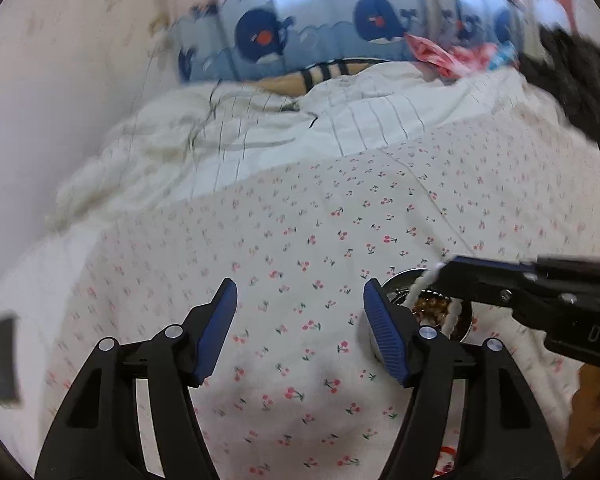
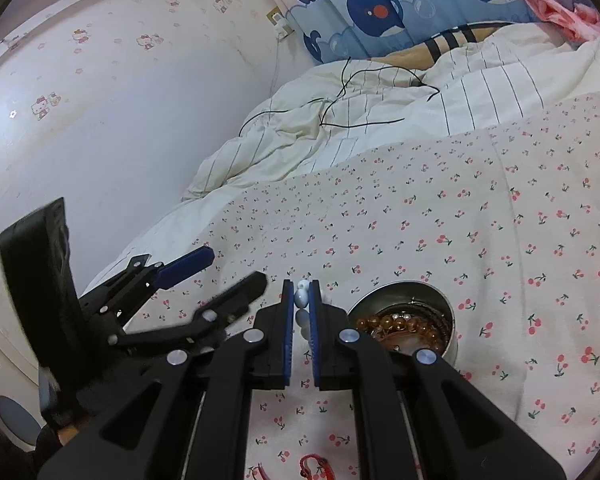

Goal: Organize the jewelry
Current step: 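Lower the white pearl bracelet into the silver tin and open the right gripper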

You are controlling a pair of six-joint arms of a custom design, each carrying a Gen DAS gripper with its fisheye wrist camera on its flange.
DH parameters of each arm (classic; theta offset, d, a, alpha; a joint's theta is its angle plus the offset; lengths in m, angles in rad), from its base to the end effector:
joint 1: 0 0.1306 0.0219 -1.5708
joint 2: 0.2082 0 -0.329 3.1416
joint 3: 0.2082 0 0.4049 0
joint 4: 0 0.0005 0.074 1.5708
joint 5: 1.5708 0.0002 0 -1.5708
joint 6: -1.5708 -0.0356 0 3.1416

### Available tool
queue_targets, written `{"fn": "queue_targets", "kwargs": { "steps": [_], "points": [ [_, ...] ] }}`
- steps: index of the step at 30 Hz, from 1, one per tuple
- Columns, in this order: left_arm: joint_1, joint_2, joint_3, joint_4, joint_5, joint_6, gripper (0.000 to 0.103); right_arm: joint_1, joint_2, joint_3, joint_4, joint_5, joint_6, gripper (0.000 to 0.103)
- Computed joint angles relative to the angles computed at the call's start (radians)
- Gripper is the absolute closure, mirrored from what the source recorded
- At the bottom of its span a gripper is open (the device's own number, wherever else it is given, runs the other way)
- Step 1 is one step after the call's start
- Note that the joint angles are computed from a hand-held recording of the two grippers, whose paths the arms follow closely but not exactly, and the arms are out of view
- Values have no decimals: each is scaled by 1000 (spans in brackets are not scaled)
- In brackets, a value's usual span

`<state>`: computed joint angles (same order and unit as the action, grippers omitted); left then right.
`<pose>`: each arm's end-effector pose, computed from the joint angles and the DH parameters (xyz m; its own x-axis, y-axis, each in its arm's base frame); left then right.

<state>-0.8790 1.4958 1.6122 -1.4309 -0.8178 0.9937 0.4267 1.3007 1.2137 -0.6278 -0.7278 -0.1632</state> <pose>0.3338 -0.3630 0.4085 -0.6791 -0.0785 -0.7298 -0.2942 0.9400 0.1726 0.4280 0.2201 0.3577 -0.7133 -0.1910 -0.6743 -0.6592 0.5096 0.5529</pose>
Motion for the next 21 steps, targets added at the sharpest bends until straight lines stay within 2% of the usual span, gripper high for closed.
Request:
{"fn": "queue_targets", "kwargs": {
  "steps": [2, 4, 6, 8, 10, 15, 21],
  "points": [
    [34, -100, -97, 94, 77, 62, 34, 1, 6, 5, -6, 4, 1, 95],
    [57, -184, -185, 169, 120, 128, 27, 2, 15, 13, -14, 5, 1, 95],
    [78, -257, -262, 233, 163, 178, 26, 3, 19, 17, -19, -2, -4, 95],
    [91, -287, -303, 268, 201, 190, 26, 3, 21, 19, -18, -12, -11, 95],
    [104, -293, -320, 282, 238, 181, 26, 0, 27, 20, -12, -39, -32, 95],
    [103, -267, -307, 286, 260, 148, 25, -6, 54, 28, 19, -94, -105, 95],
    [90, -246, -283, 262, 249, 128, 21, 17, 100, 64, -83, 94, -11, 95]
  ]
}}
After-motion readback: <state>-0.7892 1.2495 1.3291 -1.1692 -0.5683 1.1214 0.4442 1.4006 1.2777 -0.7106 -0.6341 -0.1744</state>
